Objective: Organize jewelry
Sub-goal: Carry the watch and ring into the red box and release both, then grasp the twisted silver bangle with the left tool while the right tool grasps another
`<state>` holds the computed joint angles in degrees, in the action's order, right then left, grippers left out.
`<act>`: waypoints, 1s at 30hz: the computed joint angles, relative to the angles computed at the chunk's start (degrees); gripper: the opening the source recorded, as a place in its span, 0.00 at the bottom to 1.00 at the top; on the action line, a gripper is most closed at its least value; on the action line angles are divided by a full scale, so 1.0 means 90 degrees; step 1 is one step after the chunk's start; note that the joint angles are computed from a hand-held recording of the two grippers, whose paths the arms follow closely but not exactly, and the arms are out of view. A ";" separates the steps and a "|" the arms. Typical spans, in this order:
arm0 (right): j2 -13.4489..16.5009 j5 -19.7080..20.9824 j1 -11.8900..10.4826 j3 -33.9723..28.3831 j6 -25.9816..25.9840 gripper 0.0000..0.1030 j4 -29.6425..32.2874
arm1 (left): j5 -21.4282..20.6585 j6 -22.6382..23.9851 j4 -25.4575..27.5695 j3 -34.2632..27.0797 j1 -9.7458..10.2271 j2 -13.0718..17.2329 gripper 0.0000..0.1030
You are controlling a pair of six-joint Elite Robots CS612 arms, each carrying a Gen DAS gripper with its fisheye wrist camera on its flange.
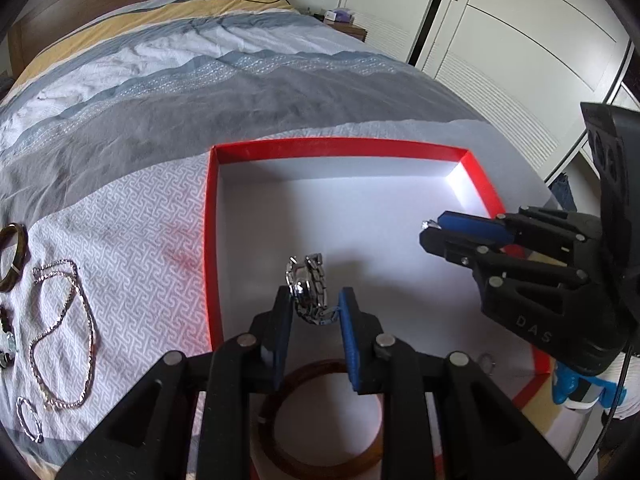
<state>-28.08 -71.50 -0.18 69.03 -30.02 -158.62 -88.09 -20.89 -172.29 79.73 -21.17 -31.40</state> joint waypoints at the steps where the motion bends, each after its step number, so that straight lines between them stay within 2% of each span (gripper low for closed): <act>1: 0.0019 -0.0059 0.0008 -0.0021 -0.0083 0.19 0.0030 | 0.0037 0.0053 0.0007 -0.0016 -0.0009 0.0015 0.21; 8: 0.0039 -0.0487 0.0067 0.0028 -0.0383 0.19 -0.0184 | 0.0268 0.0293 0.0043 -0.0139 -0.0044 0.0111 0.22; 14: -0.0012 -0.0522 0.0048 0.0137 -0.0375 0.22 -0.0362 | 0.0328 0.0425 -0.0008 -0.0078 -0.0057 0.0072 0.22; 17: -0.0083 -0.0555 0.0033 0.0245 -0.0327 0.23 -0.0492 | 0.0177 0.0344 -0.0096 0.0012 -0.0025 0.0008 0.22; 20: -0.0219 -0.0588 0.0020 0.0435 -0.0266 0.23 -0.0655 | 0.0122 0.0289 -0.0275 0.0217 -0.0023 -0.0133 0.23; 24: -0.0507 -0.0589 0.0022 0.0798 -0.0271 0.24 -0.0881 | 0.0223 0.0323 -0.0613 0.0622 -0.0058 -0.0415 0.32; 30: -0.1081 -0.0464 0.0084 0.1514 -0.0297 0.25 -0.1330 | 0.0451 0.0156 -0.1189 0.1570 -0.0026 -0.1038 0.39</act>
<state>-37.81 -75.68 0.57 82.66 -32.70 -170.59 -84.03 -19.48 -182.99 93.86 -21.41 -40.75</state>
